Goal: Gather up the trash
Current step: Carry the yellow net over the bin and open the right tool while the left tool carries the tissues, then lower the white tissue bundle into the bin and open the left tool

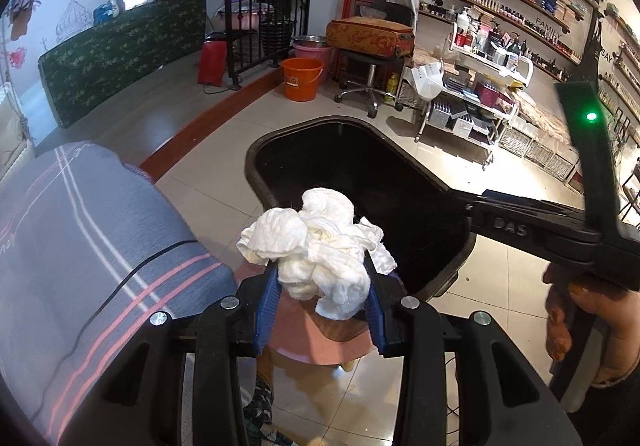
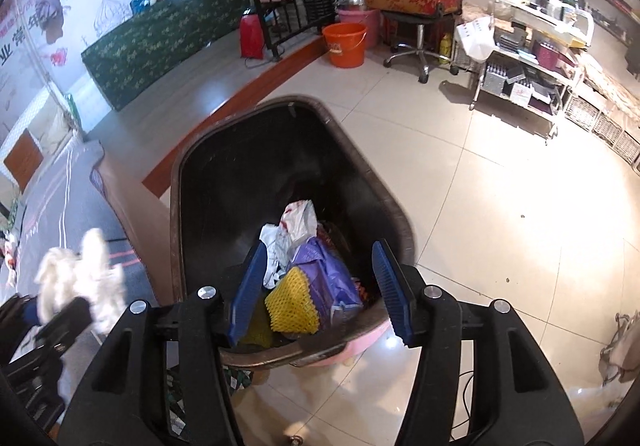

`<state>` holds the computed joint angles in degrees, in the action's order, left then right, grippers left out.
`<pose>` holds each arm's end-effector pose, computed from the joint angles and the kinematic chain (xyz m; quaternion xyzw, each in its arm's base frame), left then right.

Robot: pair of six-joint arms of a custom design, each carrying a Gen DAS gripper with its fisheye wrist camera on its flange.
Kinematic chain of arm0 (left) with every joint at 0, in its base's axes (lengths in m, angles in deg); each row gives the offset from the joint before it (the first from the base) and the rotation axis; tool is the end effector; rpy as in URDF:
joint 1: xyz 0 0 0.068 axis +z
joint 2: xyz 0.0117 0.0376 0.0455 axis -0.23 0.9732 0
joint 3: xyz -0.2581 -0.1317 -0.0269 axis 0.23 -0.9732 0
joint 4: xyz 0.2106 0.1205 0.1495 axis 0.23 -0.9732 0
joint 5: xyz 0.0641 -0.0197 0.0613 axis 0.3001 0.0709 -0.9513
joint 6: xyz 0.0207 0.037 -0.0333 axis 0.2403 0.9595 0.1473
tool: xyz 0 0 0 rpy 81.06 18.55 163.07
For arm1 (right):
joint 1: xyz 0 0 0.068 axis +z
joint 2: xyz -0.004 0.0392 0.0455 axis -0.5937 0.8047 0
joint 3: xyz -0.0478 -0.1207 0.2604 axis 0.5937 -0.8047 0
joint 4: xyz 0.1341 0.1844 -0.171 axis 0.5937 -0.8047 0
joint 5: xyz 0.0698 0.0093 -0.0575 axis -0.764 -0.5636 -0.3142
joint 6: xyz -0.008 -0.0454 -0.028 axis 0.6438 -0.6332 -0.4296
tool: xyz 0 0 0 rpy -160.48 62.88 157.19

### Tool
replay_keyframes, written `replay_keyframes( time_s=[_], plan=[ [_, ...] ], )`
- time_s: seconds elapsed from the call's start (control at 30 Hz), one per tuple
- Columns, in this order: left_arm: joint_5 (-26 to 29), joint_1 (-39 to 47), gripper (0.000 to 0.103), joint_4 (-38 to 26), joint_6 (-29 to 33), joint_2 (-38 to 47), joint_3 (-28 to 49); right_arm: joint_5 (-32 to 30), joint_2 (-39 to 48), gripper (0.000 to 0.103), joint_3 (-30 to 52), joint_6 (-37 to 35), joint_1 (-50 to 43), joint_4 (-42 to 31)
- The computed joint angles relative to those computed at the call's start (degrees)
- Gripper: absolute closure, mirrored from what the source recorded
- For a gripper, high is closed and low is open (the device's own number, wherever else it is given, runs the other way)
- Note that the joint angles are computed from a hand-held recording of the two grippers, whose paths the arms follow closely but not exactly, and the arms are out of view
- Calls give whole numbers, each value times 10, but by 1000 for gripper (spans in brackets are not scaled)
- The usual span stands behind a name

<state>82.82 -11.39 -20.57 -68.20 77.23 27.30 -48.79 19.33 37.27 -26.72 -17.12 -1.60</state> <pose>0.2611 -0.0043 0.2152 0.1966 0.9116 -0.1156 0.3421 0.3083 0.0986 0.2107 0.1515 0.9357 0.0241 0.3176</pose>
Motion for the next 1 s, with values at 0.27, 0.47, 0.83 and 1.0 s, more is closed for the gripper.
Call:
replay_keyframes(
  time_s=[0.27,0.47,0.83,1.0],
  plan=[
    [-32,-72,66,19,-37,58,27,11,-78,47,-40,14,-20,-18],
    [-54,-109,65,19,-48,100,54,13,-115,47,-61,19,-41,-29],
    [-73,-138,50,0,-49,160,94,10,-155,37,-82,17,-80,-38],
    [-75,-143,27,3,-39,150,88,7,-160,37,-86,17,-85,-39]
  ],
)
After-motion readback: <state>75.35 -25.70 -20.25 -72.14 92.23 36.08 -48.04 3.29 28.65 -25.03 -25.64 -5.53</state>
